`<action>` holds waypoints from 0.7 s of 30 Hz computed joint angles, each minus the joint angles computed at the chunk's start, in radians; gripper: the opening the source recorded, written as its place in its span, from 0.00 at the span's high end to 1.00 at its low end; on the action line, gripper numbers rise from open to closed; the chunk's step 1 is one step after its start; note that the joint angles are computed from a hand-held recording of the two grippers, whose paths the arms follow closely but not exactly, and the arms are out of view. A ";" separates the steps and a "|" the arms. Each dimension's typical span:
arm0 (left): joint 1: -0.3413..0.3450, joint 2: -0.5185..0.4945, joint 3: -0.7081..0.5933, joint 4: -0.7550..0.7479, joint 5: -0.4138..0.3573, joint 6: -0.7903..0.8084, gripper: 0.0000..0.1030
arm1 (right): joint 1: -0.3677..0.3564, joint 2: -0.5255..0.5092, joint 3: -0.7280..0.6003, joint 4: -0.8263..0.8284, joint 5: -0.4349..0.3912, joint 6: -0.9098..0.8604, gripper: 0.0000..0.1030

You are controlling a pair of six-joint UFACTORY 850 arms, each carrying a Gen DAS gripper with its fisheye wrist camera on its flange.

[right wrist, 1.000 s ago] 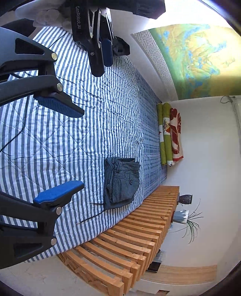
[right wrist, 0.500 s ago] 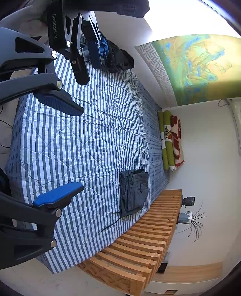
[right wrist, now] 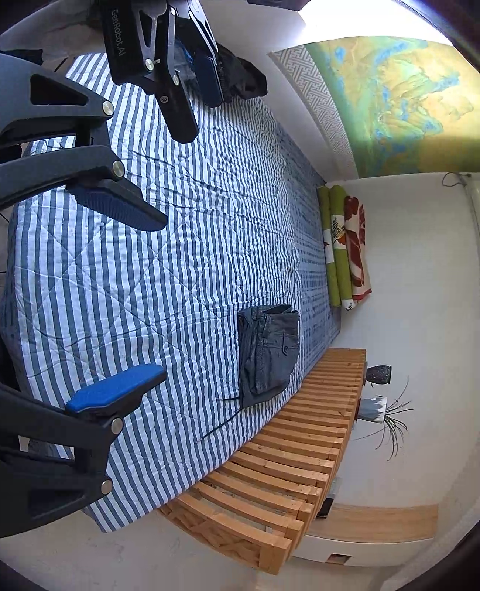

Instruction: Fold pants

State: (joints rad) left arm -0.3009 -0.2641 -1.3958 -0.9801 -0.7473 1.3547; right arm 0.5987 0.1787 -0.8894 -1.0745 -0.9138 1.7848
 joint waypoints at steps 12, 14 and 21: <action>0.024 -0.151 -0.098 0.121 0.063 -0.173 0.21 | -0.087 -0.125 -0.041 -0.010 0.161 -0.015 0.31; 0.020 -0.153 -0.100 0.118 0.064 -0.170 0.21 | -0.095 -0.127 -0.038 -0.014 0.169 -0.003 0.31; 0.006 -0.130 -0.078 0.085 0.076 -0.127 0.21 | -0.103 -0.125 -0.027 -0.014 0.170 -0.006 0.31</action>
